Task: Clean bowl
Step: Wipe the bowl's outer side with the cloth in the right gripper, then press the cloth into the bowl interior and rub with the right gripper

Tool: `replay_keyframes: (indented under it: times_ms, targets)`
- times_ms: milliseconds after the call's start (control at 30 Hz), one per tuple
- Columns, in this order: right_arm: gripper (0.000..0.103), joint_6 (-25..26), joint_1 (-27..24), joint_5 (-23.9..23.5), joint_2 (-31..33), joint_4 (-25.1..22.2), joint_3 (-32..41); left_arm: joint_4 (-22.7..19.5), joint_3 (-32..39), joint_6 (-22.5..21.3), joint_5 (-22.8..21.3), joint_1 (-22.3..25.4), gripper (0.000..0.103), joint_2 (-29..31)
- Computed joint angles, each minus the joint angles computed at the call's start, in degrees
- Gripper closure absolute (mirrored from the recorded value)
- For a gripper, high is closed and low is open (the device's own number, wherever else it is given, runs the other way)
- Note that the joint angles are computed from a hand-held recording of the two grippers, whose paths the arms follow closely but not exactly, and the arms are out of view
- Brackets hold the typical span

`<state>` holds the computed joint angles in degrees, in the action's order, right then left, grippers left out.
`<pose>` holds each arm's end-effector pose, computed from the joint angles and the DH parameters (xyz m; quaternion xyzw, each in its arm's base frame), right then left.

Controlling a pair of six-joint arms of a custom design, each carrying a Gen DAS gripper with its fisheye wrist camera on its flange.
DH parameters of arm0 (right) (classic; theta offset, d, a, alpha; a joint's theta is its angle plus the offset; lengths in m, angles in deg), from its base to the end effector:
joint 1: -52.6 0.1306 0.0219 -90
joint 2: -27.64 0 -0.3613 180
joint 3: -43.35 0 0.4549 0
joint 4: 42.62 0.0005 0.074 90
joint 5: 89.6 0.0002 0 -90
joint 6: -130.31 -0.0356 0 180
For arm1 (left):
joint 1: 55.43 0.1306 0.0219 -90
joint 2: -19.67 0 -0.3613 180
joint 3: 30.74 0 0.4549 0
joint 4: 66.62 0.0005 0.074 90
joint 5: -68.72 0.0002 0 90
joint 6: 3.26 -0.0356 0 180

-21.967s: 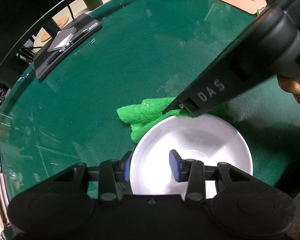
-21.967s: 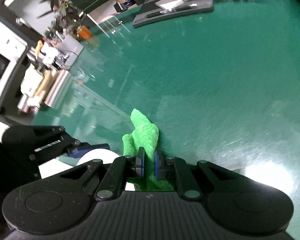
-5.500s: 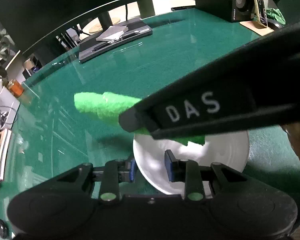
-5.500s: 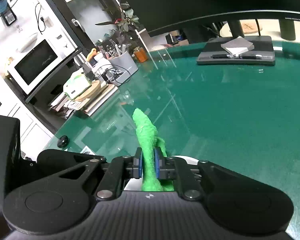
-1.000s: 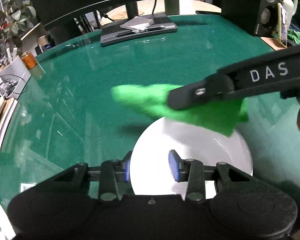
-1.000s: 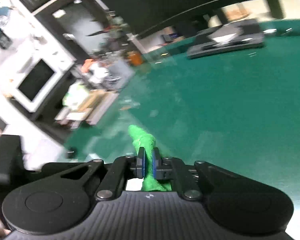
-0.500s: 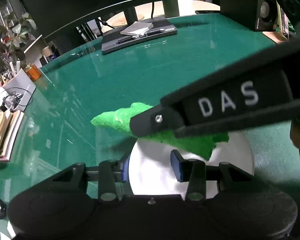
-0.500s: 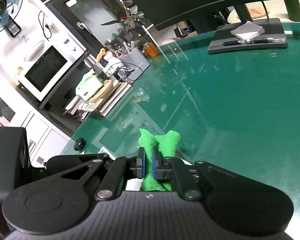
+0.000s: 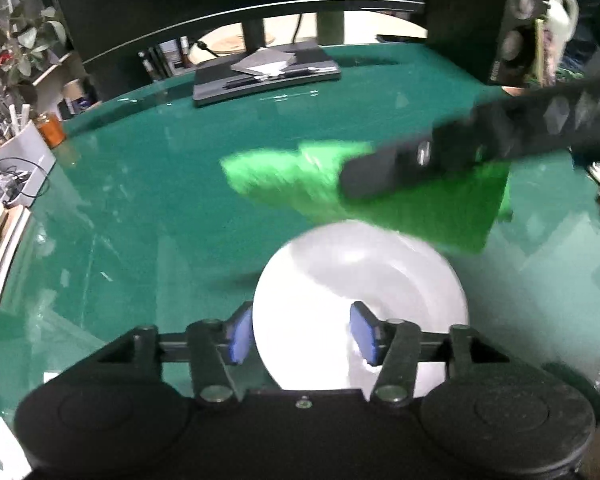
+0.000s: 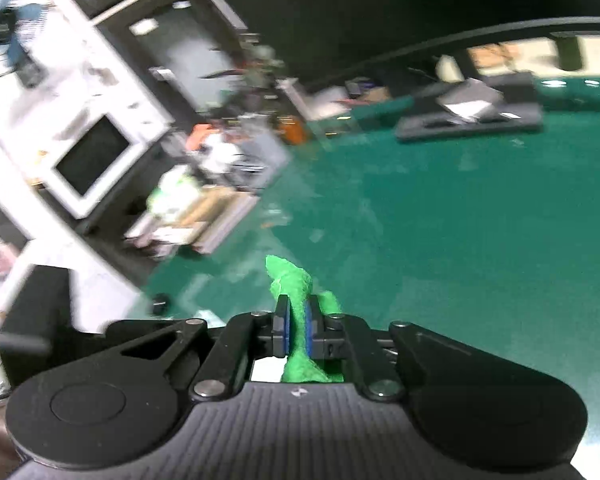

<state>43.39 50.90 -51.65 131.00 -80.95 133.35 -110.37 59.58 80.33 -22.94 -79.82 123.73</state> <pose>0.6078 0.0095 0.3016 -0.1542 0.8471 0.4018 0.3119 0.5560 -0.2515 0.2805 0.2510 0.9265 -0.0300 0.2786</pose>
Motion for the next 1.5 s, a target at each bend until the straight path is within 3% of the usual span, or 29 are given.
replay_keyframes:
  times_ms: [33, 100, 200, 333, 400, 533, 600, 700, 800, 867, 967, 1067, 1133, 1233, 1300, 1400, 1500]
  targets:
    - [0.096, 2.4, 0.1, -0.3, 0.4, -2.5, 1.0, -0.6, -0.3, -0.9, 0.3, 0.0, 0.051, -0.2]
    - [0.094, 11.4, 0.8, 0.5, 2.9, -12.6, 5.4, -0.9, -0.7, -1.5, -0.4, -0.2, 0.064, -0.2]
    - [0.091, 21.8, 2.3, 5.7, 5.7, -22.1, 9.6, -1.8, -0.2, -2.2, -0.3, -0.2, 0.073, 0.5]
    - [0.080, 34.5, 5.6, 18.2, 6.6, -24.9, 10.5, -2.3, 0.3, -3.1, 1.3, 0.2, 0.073, 0.9]
    - [0.062, 39.4, 6.4, 20.9, 6.2, -25.5, 10.6, -2.4, 0.1, -3.1, 1.8, 0.3, 0.073, 0.6]
    - [0.068, 46.9, 6.8, 21.3, 4.2, -24.4, 9.7, -2.5, 0.1, -3.0, 2.0, 0.4, 0.073, 0.6]
    - [0.095, 50.0, 7.3, 22.1, 3.9, -24.5, 9.8, -2.6, 0.1, -3.1, 2.1, 0.4, 0.073, 0.5]
    - [0.096, 53.0, 8.2, 24.0, 6.0, -27.1, 11.4, -2.6, 0.0, -3.4, 2.1, 0.4, 0.073, 0.4]
    - [0.095, 54.6, 9.5, 29.5, 6.5, -24.8, 10.8, -2.5, 0.2, -3.6, 2.0, 0.4, 0.072, 0.7]
    - [0.095, 54.6, 9.6, 30.4, 7.7, -25.6, 12.0, -2.5, 0.2, -3.6, 2.0, 0.4, 0.072, 0.7]
    - [0.095, 56.8, 9.5, 31.7, 10.0, -32.5, 15.7, -2.4, 0.2, -3.7, 2.1, 0.5, 0.072, 0.7]
    - [0.095, 55.4, 8.7, 28.1, 14.2, -40.6, 21.3, -2.4, 0.2, -3.7, 2.0, 0.5, 0.072, 0.8]
    - [0.095, 52.9, 8.6, 26.5, 14.9, -40.0, 21.9, -2.5, 0.3, -4.0, 1.9, 0.4, 0.072, 0.8]
    - [0.098, 47.6, 8.7, 25.0, 14.7, -35.6, 20.9, -2.6, 0.8, -3.9, 1.4, 0.4, 0.072, 1.2]
    - [0.095, 49.3, 8.9, 26.1, 14.4, -36.5, 20.8, -2.6, 1.0, -3.9, 1.4, 0.4, 0.072, 1.4]
    - [0.095, 56.0, 8.7, 28.3, 15.3, -41.7, 22.6, -2.8, 1.0, -3.8, 1.3, 0.3, 0.072, 1.4]
    - [0.098, 55.5, 9.0, 31.0, 14.5, -38.2, 21.9, -3.1, 1.3, -4.0, 1.3, 0.3, 0.072, 1.6]
